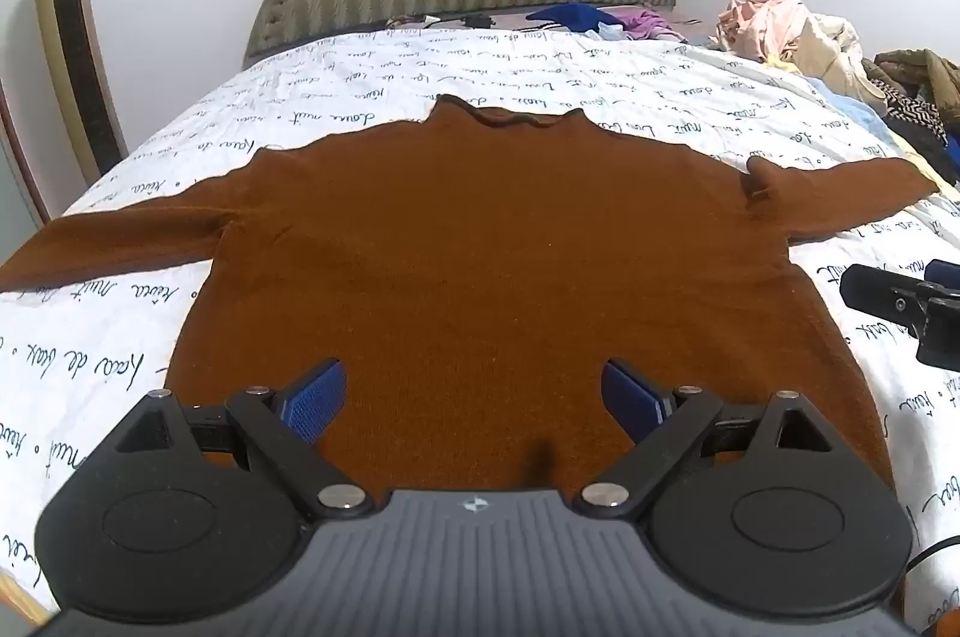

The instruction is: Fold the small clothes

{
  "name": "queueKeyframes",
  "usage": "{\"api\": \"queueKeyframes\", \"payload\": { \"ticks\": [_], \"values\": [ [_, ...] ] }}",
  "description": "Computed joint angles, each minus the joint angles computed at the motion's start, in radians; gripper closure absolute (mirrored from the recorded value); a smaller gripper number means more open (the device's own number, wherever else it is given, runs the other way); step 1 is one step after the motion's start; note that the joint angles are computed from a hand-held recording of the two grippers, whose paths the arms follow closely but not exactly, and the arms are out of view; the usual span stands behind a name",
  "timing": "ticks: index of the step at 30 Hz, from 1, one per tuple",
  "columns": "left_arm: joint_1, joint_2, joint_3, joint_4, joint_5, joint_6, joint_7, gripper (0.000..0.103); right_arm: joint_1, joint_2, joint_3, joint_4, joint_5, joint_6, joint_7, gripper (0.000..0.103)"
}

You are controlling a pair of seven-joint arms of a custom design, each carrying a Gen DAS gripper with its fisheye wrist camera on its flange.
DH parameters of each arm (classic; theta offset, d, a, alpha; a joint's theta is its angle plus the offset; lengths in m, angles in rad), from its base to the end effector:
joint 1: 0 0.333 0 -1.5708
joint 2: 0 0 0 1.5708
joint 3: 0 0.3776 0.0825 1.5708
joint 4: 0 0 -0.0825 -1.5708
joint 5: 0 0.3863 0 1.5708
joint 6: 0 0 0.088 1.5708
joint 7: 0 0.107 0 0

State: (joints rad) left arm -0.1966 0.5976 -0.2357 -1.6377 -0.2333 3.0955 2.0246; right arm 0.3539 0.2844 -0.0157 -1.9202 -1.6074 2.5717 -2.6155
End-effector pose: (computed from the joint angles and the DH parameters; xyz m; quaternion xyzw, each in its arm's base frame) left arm 0.7250 -0.2658 0.4273 -0.4390 0.7902 -0.3649 0.2228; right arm 0.6129 0.2338 0.4280 -0.4593 0.7274 -0.3960 0.3210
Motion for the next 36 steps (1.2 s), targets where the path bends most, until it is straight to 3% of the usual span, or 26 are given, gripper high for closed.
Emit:
{"api": "queueKeyframes", "payload": {
  "ticks": [4, 8, 9, 15, 28, 36],
  "values": [
    [-0.009, 0.008, 0.017, 0.024, -0.008, -0.043, -0.031, 0.01, 0.014, 0.003, 0.006, 0.006, 0.007, -0.022, -0.009, 0.0],
    [-0.03, 0.003, 0.044, 0.019, -0.001, -0.03, -0.063, 0.01, 0.018, 0.021, 0.002, 0.022, 0.058, -0.023, -0.035, 0.0],
    [-0.03, 0.002, 0.045, 0.022, -0.001, -0.029, -0.07, 0.01, 0.017, 0.04, 0.005, 0.051, 0.119, -0.036, -0.092, 0.0],
    [-0.03, -0.003, 0.044, 0.015, 0.003, -0.017, -0.095, 0.01, 0.06, 0.079, -0.015, 0.093, 0.181, -0.076, -0.128, 0.0],
    [-0.052, 0.0, 0.078, 0.029, 0.03, -0.03, -0.163, 0.01, 0.089, 0.084, -0.034, 0.102, 0.204, -0.095, -0.138, 0.0],
    [-0.073, -0.005, 0.1, 0.005, 0.062, 0.016, -0.166, 0.01, 0.084, 0.084, -0.036, 0.099, 0.215, -0.084, -0.133, 0.0]
  ]
}}
